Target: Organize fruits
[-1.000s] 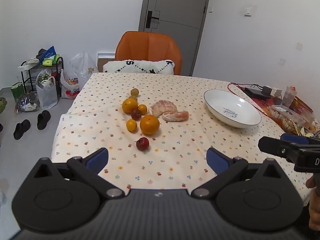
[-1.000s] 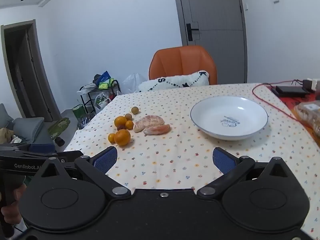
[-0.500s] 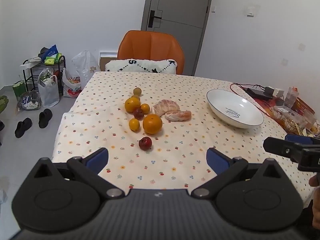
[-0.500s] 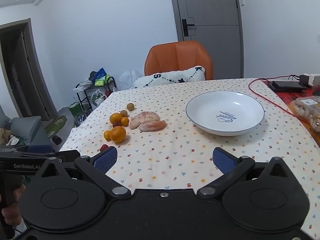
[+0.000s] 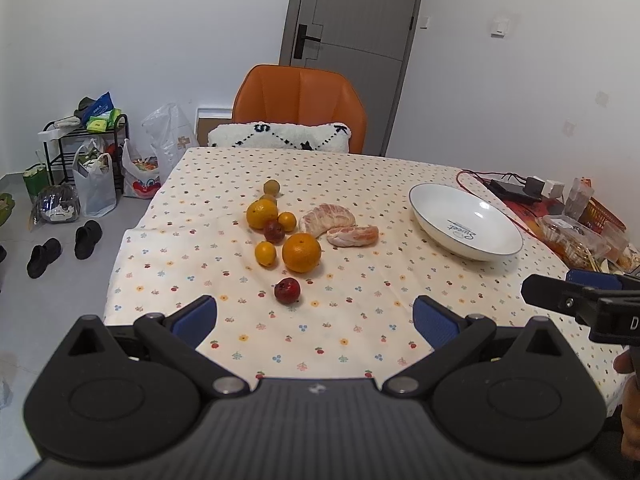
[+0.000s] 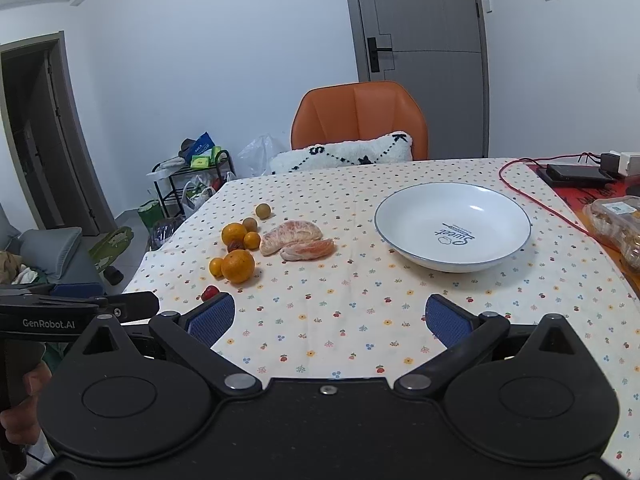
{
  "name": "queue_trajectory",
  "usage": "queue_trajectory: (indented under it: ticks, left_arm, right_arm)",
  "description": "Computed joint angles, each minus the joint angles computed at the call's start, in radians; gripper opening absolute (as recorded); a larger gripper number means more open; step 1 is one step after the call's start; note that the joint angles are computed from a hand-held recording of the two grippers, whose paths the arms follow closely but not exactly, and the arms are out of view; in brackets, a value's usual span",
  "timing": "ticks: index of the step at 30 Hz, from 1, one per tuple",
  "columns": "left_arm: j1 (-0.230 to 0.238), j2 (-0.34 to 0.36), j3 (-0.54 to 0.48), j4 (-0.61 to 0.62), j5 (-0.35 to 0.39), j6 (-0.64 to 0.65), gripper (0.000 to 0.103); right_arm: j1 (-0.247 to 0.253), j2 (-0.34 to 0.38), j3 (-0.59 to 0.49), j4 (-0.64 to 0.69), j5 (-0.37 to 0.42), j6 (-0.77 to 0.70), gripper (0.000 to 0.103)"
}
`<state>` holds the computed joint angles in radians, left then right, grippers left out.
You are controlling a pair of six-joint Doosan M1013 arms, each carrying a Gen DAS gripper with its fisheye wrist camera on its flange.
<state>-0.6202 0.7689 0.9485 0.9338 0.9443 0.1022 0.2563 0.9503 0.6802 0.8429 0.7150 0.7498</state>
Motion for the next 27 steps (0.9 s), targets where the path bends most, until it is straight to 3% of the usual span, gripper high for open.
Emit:
queue_trajectory:
  ticks: [27]
  left_arm:
    - [-0.001,0.0,0.003,0.007,-0.019,-0.006,0.103]
  right_arm:
    - [-0.003,0.007,-0.014,-0.014,-0.01,0.037,0.103]
